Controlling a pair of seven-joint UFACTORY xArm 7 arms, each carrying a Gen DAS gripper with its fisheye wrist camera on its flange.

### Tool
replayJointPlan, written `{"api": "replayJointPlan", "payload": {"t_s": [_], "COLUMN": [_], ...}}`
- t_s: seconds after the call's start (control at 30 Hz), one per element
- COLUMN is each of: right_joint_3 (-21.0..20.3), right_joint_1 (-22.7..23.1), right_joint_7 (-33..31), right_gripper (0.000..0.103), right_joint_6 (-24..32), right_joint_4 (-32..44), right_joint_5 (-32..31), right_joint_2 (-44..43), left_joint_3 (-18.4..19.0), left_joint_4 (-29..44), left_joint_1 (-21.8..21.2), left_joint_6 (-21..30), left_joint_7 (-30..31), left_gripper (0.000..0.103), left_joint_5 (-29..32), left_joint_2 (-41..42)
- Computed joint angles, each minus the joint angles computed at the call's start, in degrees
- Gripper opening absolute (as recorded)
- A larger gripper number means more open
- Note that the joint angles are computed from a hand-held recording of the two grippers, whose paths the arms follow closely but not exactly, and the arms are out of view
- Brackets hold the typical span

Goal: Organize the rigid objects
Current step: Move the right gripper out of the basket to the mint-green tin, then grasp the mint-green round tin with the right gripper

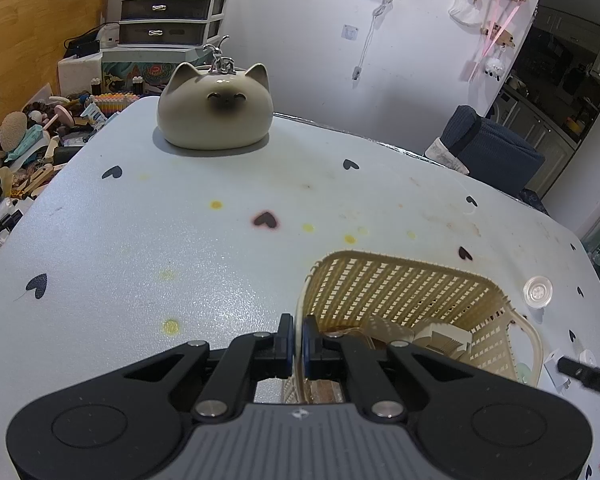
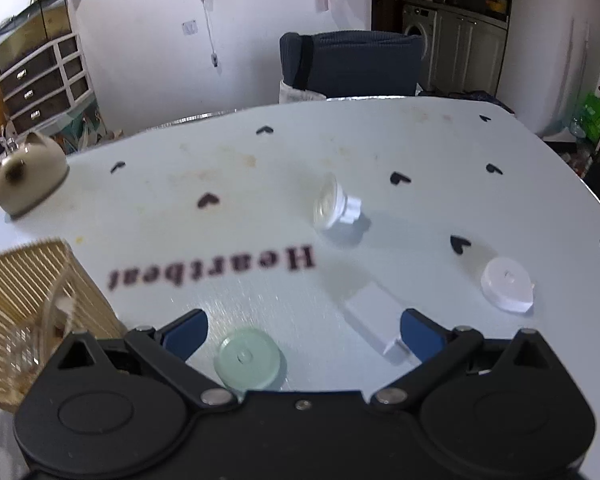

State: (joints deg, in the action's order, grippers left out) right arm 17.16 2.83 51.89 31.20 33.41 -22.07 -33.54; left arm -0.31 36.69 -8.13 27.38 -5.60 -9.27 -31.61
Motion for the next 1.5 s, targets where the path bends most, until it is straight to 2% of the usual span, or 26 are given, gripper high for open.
{"api": "replayJointPlan", "payload": {"t_s": [0.3, 0.53, 0.67, 0.77, 0.87, 1.03, 1.5], "right_joint_3": [0.8, -0.2, -0.6, -1.1, -1.0, -0.8, -2.2], "right_joint_1": [0.1, 2.6, 3.1, 3.5, 3.2, 2.9, 3.9], "right_joint_7": [-1.1, -5.8, -6.4, -6.7, -6.1, -5.3, -7.3], "right_gripper": [0.103, 0.102, 0.076, 0.062, 0.055, 0.051, 0.05], "right_joint_6": [-8.4, -9.1, -9.5, -8.8, -8.4, -8.5, -7.9], "right_joint_4": [-3.6, -2.0, -1.7, -1.5, -1.2, -1.1, -1.3], "right_joint_5": [-1.7, 0.0, 1.0, 2.1, 2.0, 1.0, 3.1], "right_joint_2": [2.5, 6.1, 7.2, 7.9, 8.4, 8.7, 7.1], "left_joint_3": [0.0, 0.0, 0.0, 0.0, 0.0, -0.1, -0.1], "left_joint_4": [-0.1, -0.1, -0.1, -0.1, 0.0, -0.1, 0.0], "left_joint_1": [0.0, 0.0, 0.0, 0.0, 0.0, 0.0, 0.0], "left_joint_6": [0.0, 0.1, 0.1, 0.1, 0.1, 0.1, 0.1], "left_joint_7": [-0.1, -0.1, -0.1, -0.1, -0.1, -0.2, -0.2], "left_gripper": [0.004, 0.004, 0.004, 0.004, 0.004, 0.004, 0.004], "left_joint_5": [0.1, 0.1, 0.1, 0.1, 0.2, 0.2, 0.3], "left_joint_2": [-0.1, -0.1, -0.1, -0.1, 0.0, -0.1, 0.0]}}
